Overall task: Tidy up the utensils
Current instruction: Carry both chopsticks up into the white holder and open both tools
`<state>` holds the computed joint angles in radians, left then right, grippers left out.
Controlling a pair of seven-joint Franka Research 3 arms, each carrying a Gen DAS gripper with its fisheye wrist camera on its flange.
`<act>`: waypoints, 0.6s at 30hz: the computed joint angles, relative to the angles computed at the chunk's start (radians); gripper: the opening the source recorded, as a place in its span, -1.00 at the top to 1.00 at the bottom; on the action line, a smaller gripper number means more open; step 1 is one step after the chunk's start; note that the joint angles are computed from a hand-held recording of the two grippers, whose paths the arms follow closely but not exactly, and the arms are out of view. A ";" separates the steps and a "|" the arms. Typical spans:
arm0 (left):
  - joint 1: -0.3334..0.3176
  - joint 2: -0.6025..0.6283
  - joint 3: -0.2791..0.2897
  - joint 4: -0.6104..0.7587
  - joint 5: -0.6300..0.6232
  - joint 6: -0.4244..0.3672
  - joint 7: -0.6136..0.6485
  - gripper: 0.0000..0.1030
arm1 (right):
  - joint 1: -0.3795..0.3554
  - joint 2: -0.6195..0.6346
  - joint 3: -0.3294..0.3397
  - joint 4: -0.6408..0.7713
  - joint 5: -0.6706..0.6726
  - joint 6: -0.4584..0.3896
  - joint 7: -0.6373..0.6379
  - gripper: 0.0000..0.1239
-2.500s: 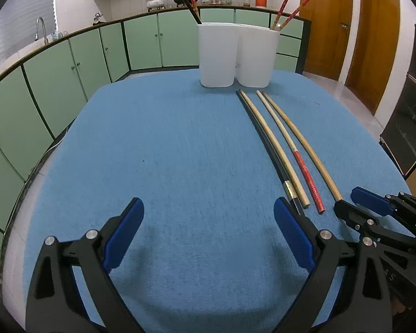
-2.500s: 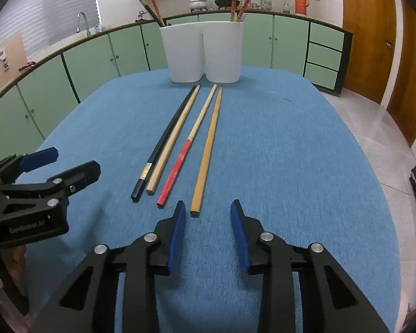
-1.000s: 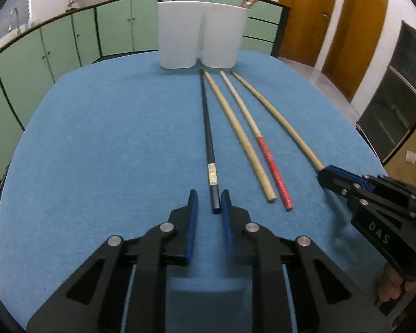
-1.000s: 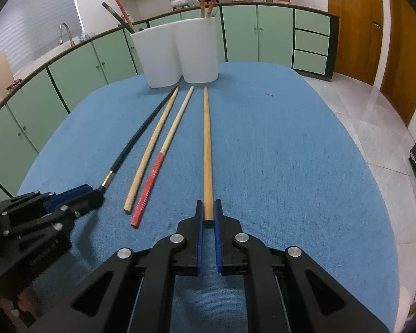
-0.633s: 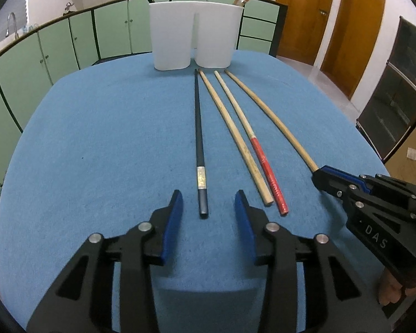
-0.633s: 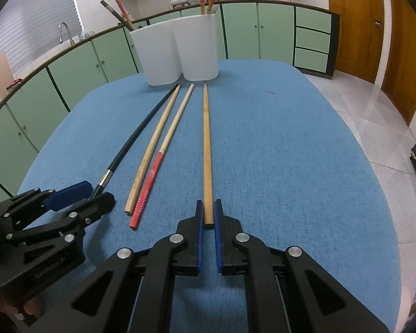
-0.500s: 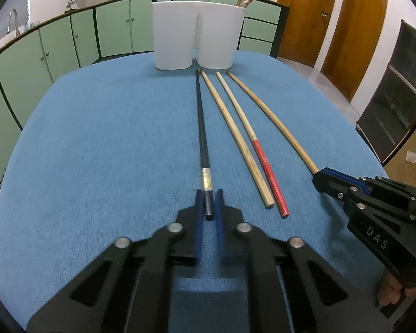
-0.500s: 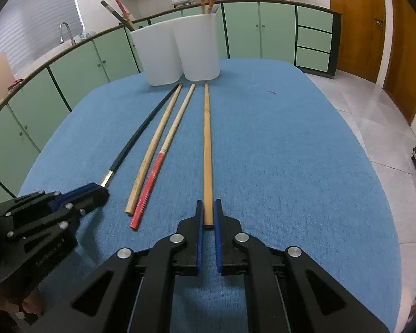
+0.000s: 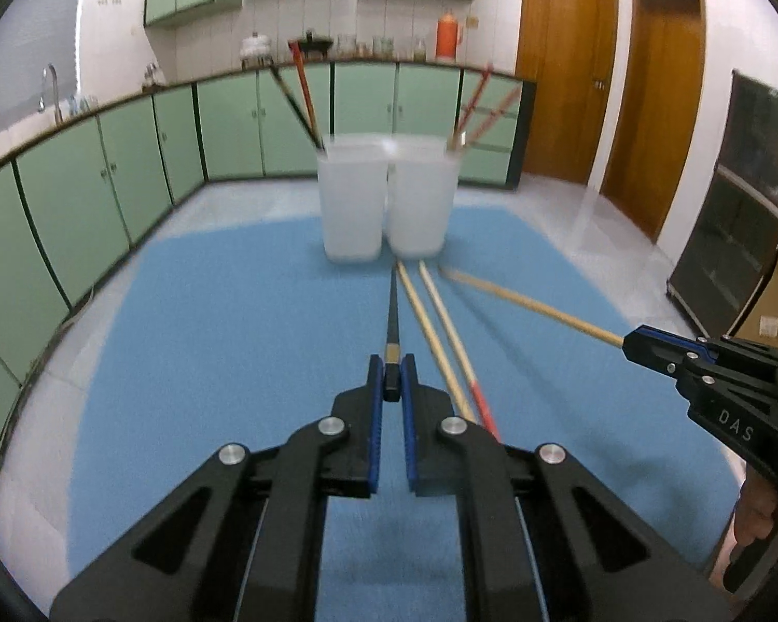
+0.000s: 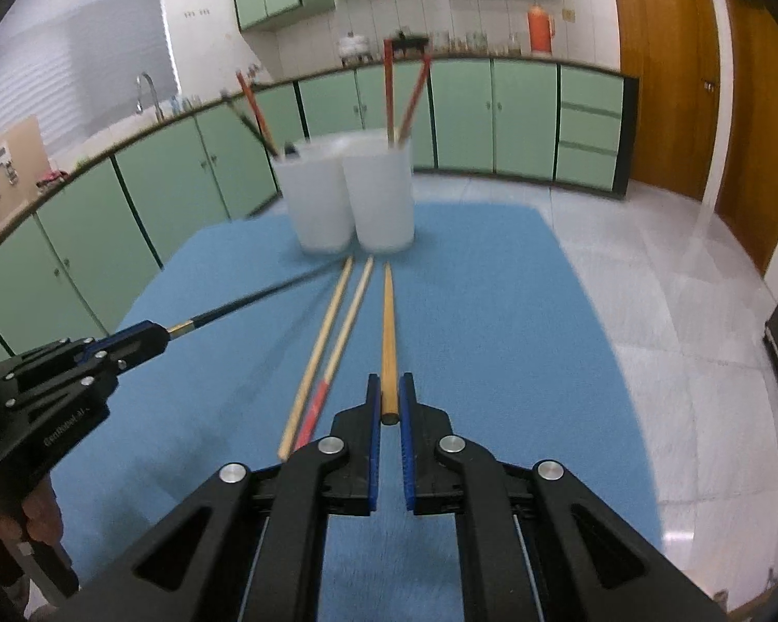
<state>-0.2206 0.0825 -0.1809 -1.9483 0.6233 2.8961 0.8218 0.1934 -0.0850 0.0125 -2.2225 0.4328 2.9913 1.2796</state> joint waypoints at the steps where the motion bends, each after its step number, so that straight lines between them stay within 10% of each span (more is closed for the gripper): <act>1: -0.001 -0.005 0.004 0.006 0.016 0.008 -0.014 0.89 | 0.006 -0.010 -0.006 0.008 0.024 0.006 -0.027 0.89; 18: -0.019 0.048 0.026 0.224 0.134 0.043 -0.097 0.89 | 0.030 0.013 -0.019 0.200 0.236 0.014 -0.252 0.89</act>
<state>-0.2396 0.1308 -0.1549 -1.7241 0.7577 2.9388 0.7250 0.2231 -0.0722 -0.0068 -2.0226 0.6688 3.0057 1.0276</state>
